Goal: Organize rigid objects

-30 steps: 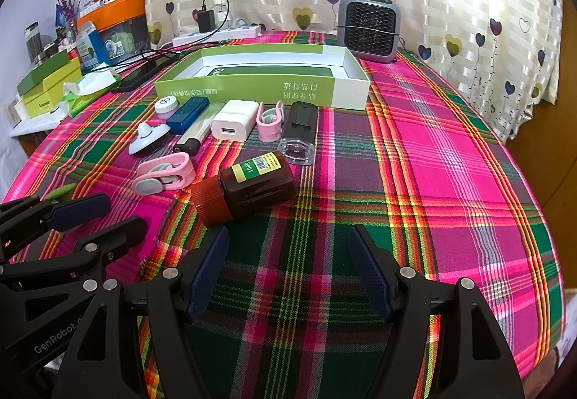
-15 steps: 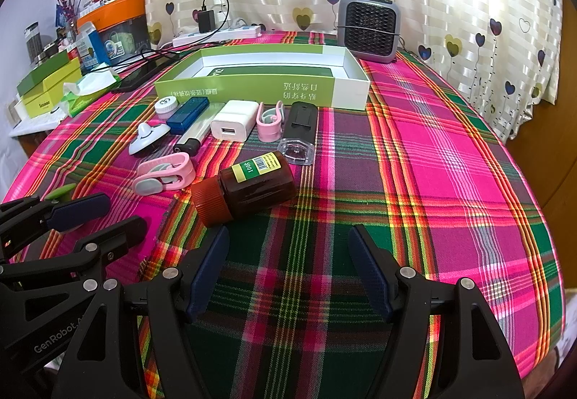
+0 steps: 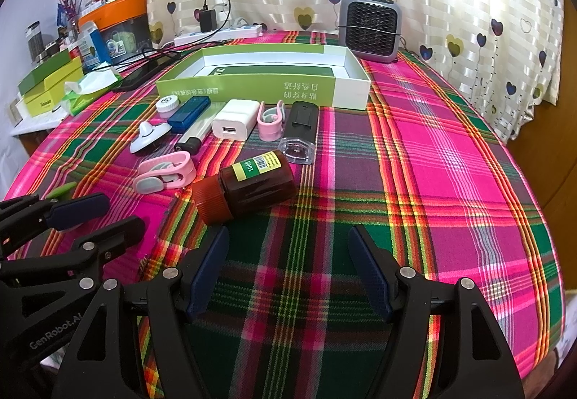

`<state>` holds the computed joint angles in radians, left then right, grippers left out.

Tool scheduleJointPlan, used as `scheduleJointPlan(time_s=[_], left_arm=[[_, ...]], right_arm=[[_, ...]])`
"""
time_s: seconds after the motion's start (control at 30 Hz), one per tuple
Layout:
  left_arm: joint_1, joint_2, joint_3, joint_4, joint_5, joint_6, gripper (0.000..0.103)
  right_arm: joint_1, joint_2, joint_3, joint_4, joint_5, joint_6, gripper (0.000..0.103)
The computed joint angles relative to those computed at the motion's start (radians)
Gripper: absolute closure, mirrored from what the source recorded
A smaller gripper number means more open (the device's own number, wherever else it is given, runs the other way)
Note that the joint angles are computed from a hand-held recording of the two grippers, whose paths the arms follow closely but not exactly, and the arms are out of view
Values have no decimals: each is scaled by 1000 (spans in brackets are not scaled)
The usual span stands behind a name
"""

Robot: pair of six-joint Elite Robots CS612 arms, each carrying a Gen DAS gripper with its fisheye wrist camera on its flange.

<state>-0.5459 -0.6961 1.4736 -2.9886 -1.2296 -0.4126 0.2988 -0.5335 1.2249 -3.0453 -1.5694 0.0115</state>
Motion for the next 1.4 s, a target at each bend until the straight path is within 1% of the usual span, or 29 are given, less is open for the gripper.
scheduleJointPlan(time_s=[0.13,0.2,0.33,0.43,0.5,0.57,0.63,0.8,0.9,1.0,1.07,1.17,1.3,1.33,1.4], left_arm=[[-4,-14,26,-55,20,21,60],[0,-18,32,-68,12,19,60],[2,-38,64,-106,4,8,60],[9,-55,92,-156,-16,-4,60],[14,-63,100,-163,-12,-19,60],[19,-70,109,-175,-17,-40,60],[26,-78,120,-183,-28,-56,60],[33,-97,152,-172,-6,-92,60],[38,-100,159,-152,-3,-109,60],[47,-95,153,-136,-36,-116,60],[49,-90,148,-134,-58,-105,60],[50,-83,138,-131,-83,-81,60],[49,-74,122,-93,-102,-64,60],[50,-72,117,-82,-107,-63,60],[51,-69,112,-73,-113,-66,60]], right_arm=[[0,-3,2,4,2,2,34],[-3,-7,9,5,15,2,34],[-10,-12,18,-2,44,42,34],[-21,-18,30,-29,89,75,34],[-27,-22,41,-67,122,95,34],[-30,-22,40,-82,148,109,34],[-32,-20,31,-73,179,117,34],[-35,-8,-2,-46,242,152,34],[-33,3,-27,-22,239,167,34],[-30,14,-52,8,230,178,34],[-27,20,-70,39,216,181,34],[-24,27,-85,51,201,177,34],[-21,36,-106,86,173,188,34],[-22,37,-109,94,180,193,35],[-24,40,-117,102,198,193,41]])
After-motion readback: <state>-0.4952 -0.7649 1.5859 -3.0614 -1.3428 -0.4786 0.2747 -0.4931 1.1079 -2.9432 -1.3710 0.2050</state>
